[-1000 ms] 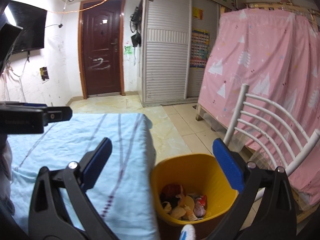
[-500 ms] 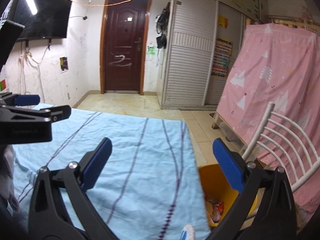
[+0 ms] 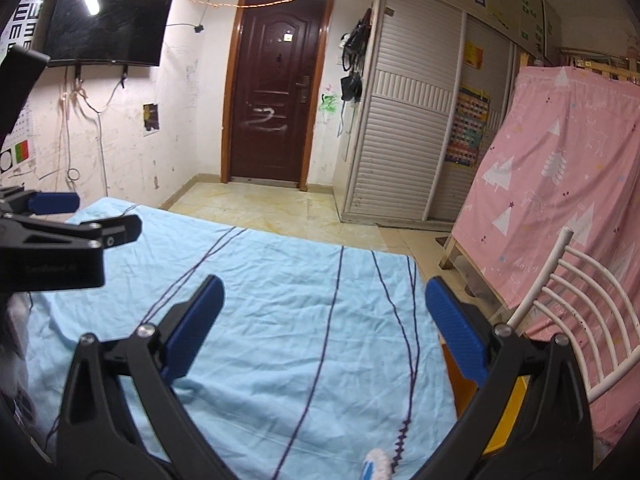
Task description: Collect trash
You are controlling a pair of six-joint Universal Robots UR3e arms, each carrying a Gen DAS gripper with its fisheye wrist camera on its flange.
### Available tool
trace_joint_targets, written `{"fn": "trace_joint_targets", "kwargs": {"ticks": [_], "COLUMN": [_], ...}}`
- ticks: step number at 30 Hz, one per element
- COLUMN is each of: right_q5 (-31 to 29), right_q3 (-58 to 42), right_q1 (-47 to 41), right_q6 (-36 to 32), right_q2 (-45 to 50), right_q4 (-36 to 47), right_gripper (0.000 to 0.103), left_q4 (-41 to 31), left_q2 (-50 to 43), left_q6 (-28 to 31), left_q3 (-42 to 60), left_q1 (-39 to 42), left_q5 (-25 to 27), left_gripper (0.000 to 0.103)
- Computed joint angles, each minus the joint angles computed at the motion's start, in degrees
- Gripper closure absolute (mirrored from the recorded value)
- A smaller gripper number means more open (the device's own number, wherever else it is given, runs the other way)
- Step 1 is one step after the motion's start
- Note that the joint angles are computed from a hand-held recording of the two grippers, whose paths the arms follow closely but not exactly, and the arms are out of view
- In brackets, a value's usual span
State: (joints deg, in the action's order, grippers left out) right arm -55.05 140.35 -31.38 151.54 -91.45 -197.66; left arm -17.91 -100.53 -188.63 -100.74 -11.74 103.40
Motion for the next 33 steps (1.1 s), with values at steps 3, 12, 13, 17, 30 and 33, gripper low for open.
{"fn": "trace_joint_targets", "kwargs": {"ticks": [3,12,13,17,30,33], "right_q5": [-0.8,-2.5,-2.8,-3.1,-3.4,-3.7], "right_q3": [-0.7,-1.3,-1.3,-1.3,-1.3,-1.6], "right_q1": [1.2,3.4,3.8,4.1,4.5,5.0], "right_q6": [0.2,0.7,0.9,0.9,1.0,1.0], "right_q2": [0.4,0.7,0.6,0.5,0.6,0.4], "right_q4": [0.1,-0.3,-0.3,-0.4,-0.6,-0.1], "right_gripper": [0.006,0.006,0.006,0.006,0.006,0.006], "left_q4": [0.2,0.6,0.7,0.8,0.8,0.7], "left_q2": [0.8,1.3,1.4,1.6,1.6,1.6], "left_q6": [0.0,-0.1,-0.1,-0.1,-0.2,-0.2], "left_q3": [-1.2,-2.9,-2.9,-3.3,-3.7,-3.8], "left_q1": [1.0,2.6,2.6,2.9,3.6,3.7], "left_q5": [-0.5,-1.1,-1.1,-1.2,-1.9,-2.0], "left_gripper": [0.017,0.017,0.017,0.017,0.017,0.017]}}
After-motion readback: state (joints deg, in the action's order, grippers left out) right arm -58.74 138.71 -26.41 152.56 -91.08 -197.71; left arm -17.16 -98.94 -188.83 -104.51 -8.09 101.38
